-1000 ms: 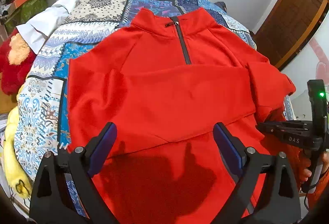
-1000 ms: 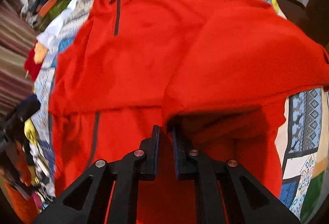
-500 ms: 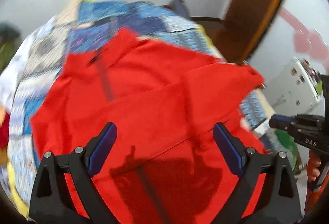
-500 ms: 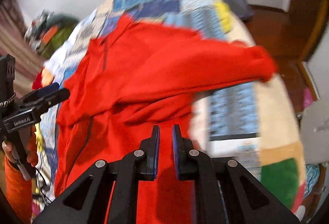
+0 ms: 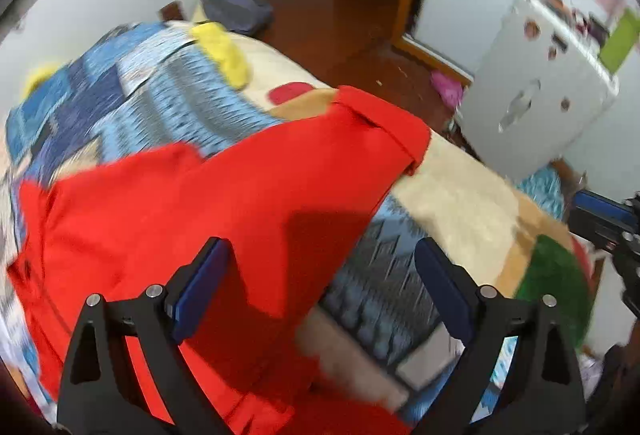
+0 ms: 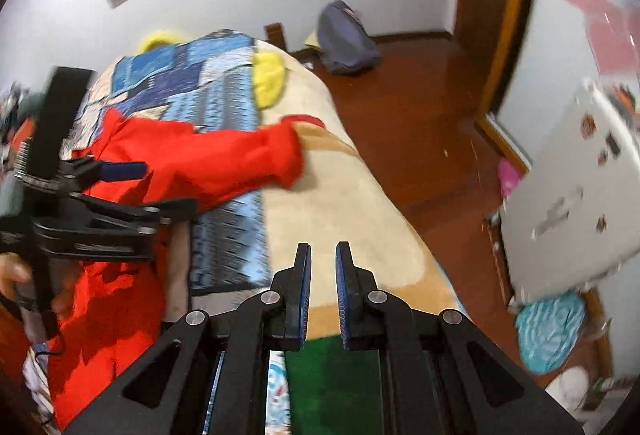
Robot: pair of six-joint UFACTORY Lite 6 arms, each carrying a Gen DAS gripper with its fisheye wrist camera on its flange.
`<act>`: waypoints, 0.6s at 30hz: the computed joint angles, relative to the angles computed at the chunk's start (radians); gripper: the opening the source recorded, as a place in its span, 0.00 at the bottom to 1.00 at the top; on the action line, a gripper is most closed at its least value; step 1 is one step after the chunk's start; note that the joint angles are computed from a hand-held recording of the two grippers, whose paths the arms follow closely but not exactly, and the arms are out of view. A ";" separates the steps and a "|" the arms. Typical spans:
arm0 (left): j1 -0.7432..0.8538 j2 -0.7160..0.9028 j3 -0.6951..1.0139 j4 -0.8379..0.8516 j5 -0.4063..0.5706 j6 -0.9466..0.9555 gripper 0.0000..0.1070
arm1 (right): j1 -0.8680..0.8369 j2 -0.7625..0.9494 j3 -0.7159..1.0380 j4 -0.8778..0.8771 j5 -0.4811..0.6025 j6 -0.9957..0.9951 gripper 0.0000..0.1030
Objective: Fold large clothes
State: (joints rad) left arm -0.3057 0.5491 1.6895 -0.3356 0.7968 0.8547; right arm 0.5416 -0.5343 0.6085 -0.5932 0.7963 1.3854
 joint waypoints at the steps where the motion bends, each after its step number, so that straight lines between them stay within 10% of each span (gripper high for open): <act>1: -0.035 0.017 -0.001 0.028 -0.037 -0.013 0.89 | -0.026 -0.027 -0.036 0.017 -0.023 -0.010 0.08; 6: -0.110 0.039 -0.051 0.120 -0.170 -0.036 0.55 | -0.062 -0.081 -0.136 0.040 -0.045 -0.011 0.08; 9: -0.095 0.023 -0.039 0.096 -0.172 -0.040 0.03 | -0.098 -0.108 -0.176 0.092 -0.101 -0.048 0.08; 18: 0.170 0.013 0.348 -0.163 0.095 0.045 0.03 | -0.084 0.111 -0.042 0.086 -0.203 -0.072 0.08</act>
State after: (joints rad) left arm -0.1358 0.5624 2.0376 -0.4985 0.8923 0.8994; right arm 0.4575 -0.4234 0.5670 -0.5077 0.5934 1.3132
